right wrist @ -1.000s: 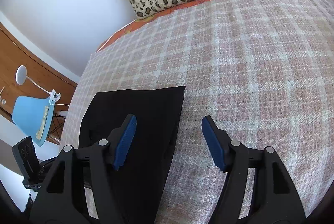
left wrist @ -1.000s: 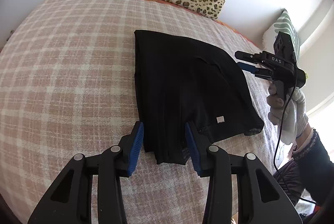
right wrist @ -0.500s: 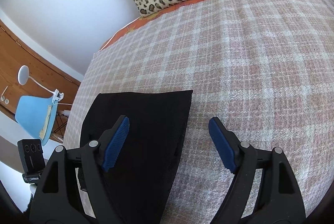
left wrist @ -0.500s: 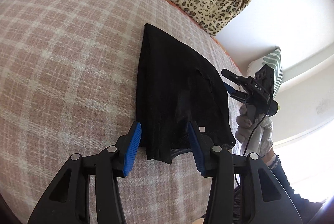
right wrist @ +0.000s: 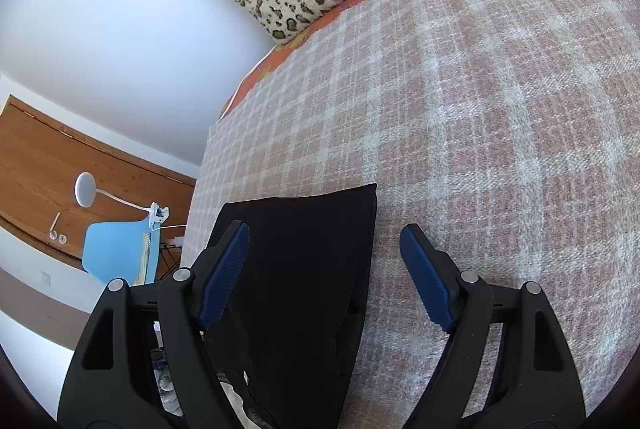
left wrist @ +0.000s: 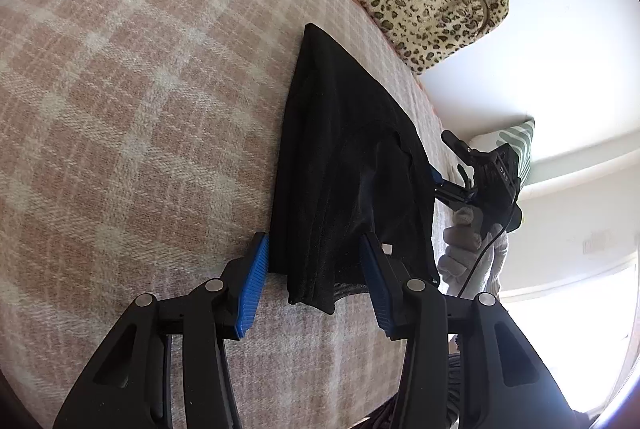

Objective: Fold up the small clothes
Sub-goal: 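Slide the open left gripper under the bundle's edge and close it, then lift the black bundle with the left gripper and carry it to the clothes stack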

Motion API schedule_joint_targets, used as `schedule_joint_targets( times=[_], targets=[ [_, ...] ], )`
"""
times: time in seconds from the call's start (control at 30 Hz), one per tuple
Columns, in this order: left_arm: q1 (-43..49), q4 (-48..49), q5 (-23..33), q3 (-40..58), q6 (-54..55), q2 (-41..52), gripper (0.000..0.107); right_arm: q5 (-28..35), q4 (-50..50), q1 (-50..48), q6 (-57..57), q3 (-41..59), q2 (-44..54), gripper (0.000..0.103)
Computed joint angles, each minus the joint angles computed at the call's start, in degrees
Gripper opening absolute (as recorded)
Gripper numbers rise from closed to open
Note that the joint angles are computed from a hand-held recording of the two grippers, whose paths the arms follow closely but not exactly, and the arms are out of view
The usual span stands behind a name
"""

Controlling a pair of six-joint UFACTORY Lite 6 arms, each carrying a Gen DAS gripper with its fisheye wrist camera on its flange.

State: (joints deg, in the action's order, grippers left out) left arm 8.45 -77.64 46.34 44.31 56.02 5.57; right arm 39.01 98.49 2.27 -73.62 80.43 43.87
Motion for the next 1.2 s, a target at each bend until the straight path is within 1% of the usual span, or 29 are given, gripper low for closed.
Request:
schedule_joint_targets(
  times=[0.07, 0.17, 0.27, 0.33, 0.47, 0.6, 0.67, 0.73, 0.87, 0.93, 0.97, 1.0, 1.07, 1.1, 1.13, 1.17, 1.2],
  targets=[
    [-0.84, 0.53, -0.37, 0.36, -0.25, -0.15, 0.045, 0.68, -0.51, 0.03, 0.24, 0.58, 0.52, 0.080],
    [0.26, -0.42, 1.25, 0.09, -0.34, 0.24, 0.045, 3.48, -1.98, -0.43, 1.45, 2.40, 2.29, 0.079],
    [2.01, -2.30, 3.72, -0.79, 0.37, 0.89, 0.045, 4.92, -3.38, -1.05, 2.76, 3.91, 3.50, 0.074],
    [1.83, -3.13, 4.08, -0.76, 1.15, 1.23, 0.045, 5.67, -3.57, -1.23, 3.50, 5.47, 4.83, 0.071],
    [-0.07, -5.15, 4.52, 0.29, 1.90, 2.90, 0.045, 4.46, -5.29, 0.84, 5.64, 10.68, 7.62, 0.069],
    [-3.35, -6.03, 2.51, 1.34, 1.90, 3.11, 0.045, 2.60, -5.91, 3.18, 7.02, 14.52, 9.58, 0.069],
    [-4.14, -6.05, 2.17, 2.16, 1.65, 3.72, 0.045, 2.20, -5.77, 3.84, 7.07, 15.42, 10.25, 0.067],
    [-4.21, -5.50, 1.93, 2.49, 1.34, 3.65, 0.044, 2.48, -6.14, 3.97, 7.74, 15.97, 10.75, 0.061],
    [-4.18, -5.45, 1.84, 1.68, 0.89, 2.50, 0.042, 4.82, -5.62, 2.66, 8.01, 15.65, 11.41, 0.051],
    [-4.19, -5.63, 1.64, 1.35, 1.06, 2.20, 0.042, 6.20, -4.44, 1.97, 7.84, 15.34, 11.74, 0.050],
    [-4.40, -5.74, 1.35, 1.48, 0.97, 2.26, 0.040, 6.01, -4.31, 2.01, 7.83, 15.34, 11.76, 0.050],
    [-4.80, -5.69, 0.65, 1.74, 0.75, 2.25, 0.035, 5.16, -4.37, 2.44, 7.79, 15.29, 11.56, 0.050],
    [-5.82, -4.86, -0.37, 3.10, 0.05, 2.79, 0.032, 3.48, -5.37, 3.59, 8.08, 15.74, 11.42, 0.050],
    [-6.18, -4.90, -0.40, 3.48, 0.23, 2.98, 0.027, 2.88, -5.86, 4.14, 8.43, 16.07, 11.45, 0.048],
    [-6.47, -4.77, -0.40, 3.81, 0.41, 3.02, 0.023, 2.98, -6.46, 4.44, 9.21, 16.53, 11.81, 0.041],
    [-6.82, -4.40, -0.94, 4.03, 0.34, 2.82, 0.019, 2.96, -7.11, 4.66, 10.07, 16.96, 12.24, 0.031],
    [-7.06, -4.03, -1.67, 3.94, 0.34, 2.38, 0.016, 2.40, -7.59, 4.87, 10.65, 17.02, 12.45, 0.026]
  ],
)
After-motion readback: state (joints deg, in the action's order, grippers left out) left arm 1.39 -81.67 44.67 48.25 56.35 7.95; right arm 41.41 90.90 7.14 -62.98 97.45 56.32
